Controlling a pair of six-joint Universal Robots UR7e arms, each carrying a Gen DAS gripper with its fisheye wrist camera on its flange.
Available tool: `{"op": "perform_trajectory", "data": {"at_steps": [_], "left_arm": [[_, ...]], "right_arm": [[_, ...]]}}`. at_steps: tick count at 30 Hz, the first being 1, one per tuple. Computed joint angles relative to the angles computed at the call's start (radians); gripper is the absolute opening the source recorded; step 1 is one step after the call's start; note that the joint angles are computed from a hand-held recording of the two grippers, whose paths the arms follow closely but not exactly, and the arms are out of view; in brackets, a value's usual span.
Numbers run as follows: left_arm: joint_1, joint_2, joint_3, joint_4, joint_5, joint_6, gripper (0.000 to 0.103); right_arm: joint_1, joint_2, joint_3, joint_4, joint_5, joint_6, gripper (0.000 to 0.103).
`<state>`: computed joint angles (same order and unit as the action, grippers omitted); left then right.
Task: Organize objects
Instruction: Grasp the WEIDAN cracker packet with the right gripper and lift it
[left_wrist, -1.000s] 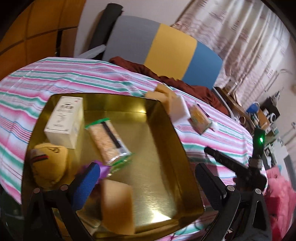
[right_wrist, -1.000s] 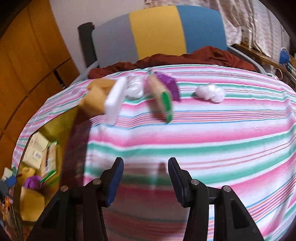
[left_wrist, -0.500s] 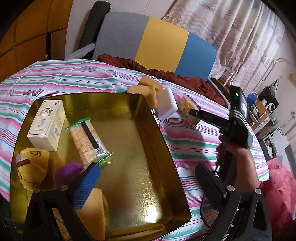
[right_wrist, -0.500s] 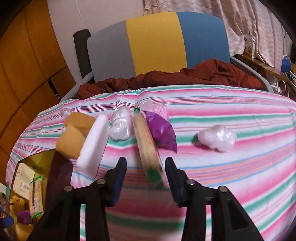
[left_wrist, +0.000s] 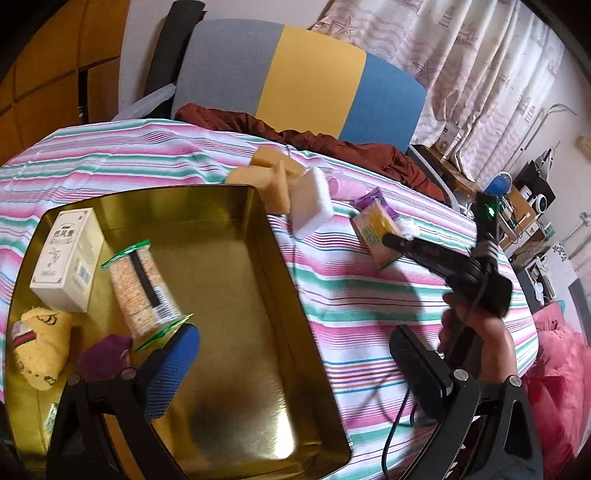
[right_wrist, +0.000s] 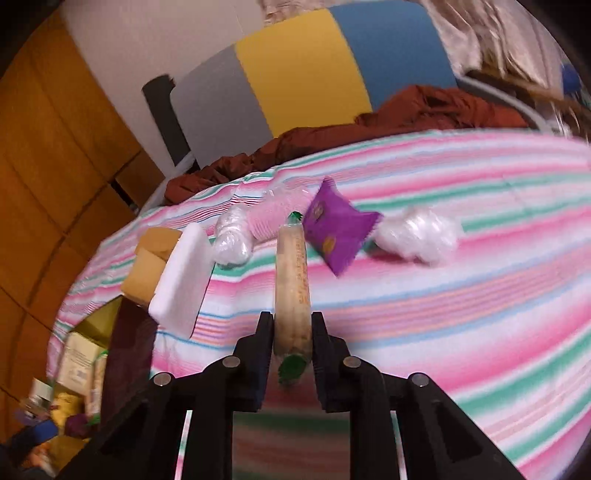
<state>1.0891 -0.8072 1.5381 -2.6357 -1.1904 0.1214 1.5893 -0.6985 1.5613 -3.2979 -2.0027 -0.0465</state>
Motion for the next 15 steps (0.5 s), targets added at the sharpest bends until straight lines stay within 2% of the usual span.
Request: {"op": "perform_trajectory", "data": {"at_steps": [3,4,5,7,9,10,12,15], "left_arm": [[-0.012,0.008,-0.002,-0.008,-0.002,0.01,0.103],[-0.015,0.012,-0.005,-0.009,0.0,0.012,0.103],[-0.017,0.015,-0.007,-0.009,0.001,0.013,0.103],[-0.022,0.021,-0.011,-0.009,0.001,0.009,0.103],[-0.028,0.03,-0.015,-0.007,0.004,0.004,0.103],[-0.031,0.033,-0.016,-0.01,0.006,0.004,0.103],[-0.037,0.039,-0.016,-0.015,0.015,0.007,0.103],[-0.044,0.052,-0.028,-0.012,0.025,0.009,0.103]], "right_arm": [[-0.027,-0.062,0.093,-0.029,0.04,0.064,0.022],[-0.029,-0.074,0.113,-0.039,0.028,0.08,0.024],[-0.025,-0.079,0.126,-0.058,-0.017,0.086,0.029],[-0.009,-0.073,0.137,-0.112,-0.109,0.051,0.036],[0.006,-0.061,0.137,-0.169,-0.15,-0.025,0.047],[0.014,-0.052,0.126,-0.178,-0.171,-0.058,0.049],[0.025,-0.034,0.094,-0.151,-0.197,-0.104,0.05],[0.024,-0.01,0.038,-0.071,-0.208,-0.111,0.05]]}}
